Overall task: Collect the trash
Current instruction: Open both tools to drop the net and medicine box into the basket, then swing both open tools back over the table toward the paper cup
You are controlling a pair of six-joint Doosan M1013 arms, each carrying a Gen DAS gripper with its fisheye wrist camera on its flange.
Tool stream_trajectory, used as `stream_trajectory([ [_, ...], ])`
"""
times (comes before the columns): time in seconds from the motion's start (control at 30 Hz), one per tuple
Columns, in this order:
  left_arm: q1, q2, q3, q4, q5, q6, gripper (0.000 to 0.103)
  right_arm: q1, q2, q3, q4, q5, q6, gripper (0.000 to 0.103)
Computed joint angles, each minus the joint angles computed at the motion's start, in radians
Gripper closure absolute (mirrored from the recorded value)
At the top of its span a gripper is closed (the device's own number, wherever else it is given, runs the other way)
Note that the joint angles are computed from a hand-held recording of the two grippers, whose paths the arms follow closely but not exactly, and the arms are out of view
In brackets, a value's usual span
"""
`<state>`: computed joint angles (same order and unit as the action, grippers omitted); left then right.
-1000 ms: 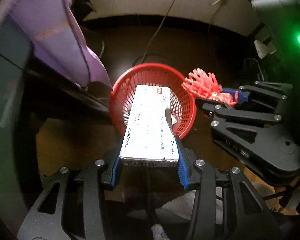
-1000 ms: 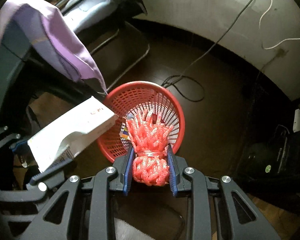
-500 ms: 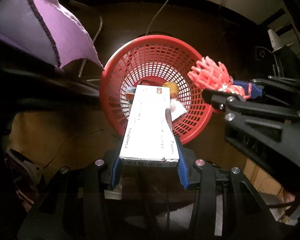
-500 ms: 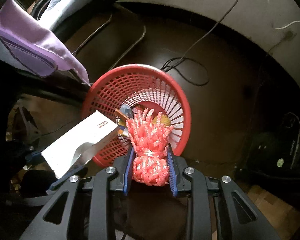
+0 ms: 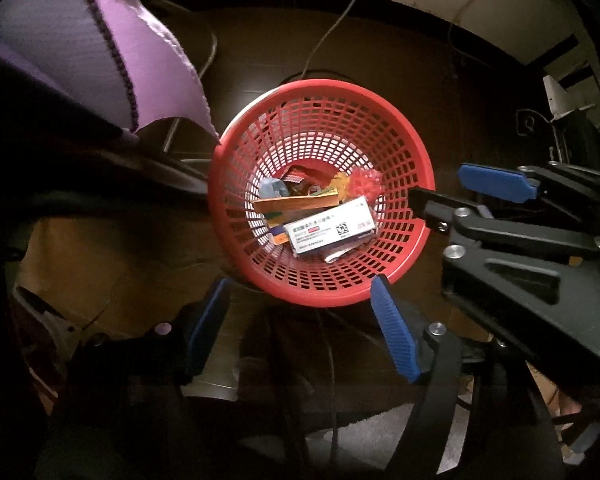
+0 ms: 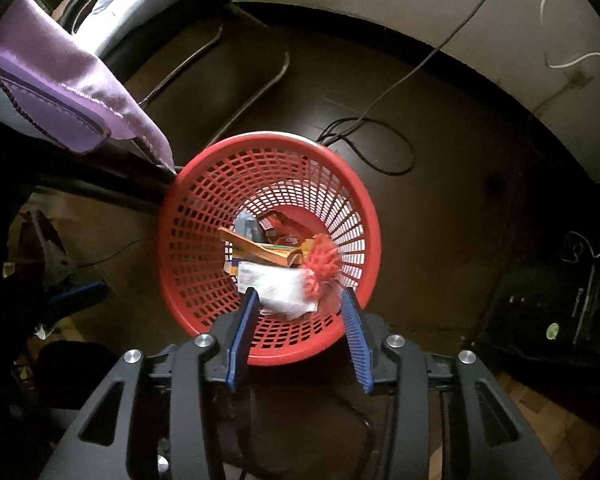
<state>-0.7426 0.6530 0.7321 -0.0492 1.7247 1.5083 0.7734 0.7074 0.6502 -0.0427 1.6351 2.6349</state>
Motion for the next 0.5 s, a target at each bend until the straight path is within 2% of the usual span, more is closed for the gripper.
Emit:
stream_trajectory([
  [0.13, 0.003, -0.013, 0.006, -0.005, -0.005, -0.009, 0.03, 0.004, -0.004, -0.009, -0.023, 0.019, 0.002, 0.055],
  [0.27, 0.0, -0.035, 0.019, -0.003, -0.018, 0.003, 0.028, 0.012, -0.012, -0.024, -0.062, 0.042, 0.007, 0.045],
  [0.5, -0.021, -0.089, 0.047, 0.038, -0.085, 0.052, 0.028, 0.031, -0.003, -0.099, -0.124, 0.128, -0.001, 0.03],
])
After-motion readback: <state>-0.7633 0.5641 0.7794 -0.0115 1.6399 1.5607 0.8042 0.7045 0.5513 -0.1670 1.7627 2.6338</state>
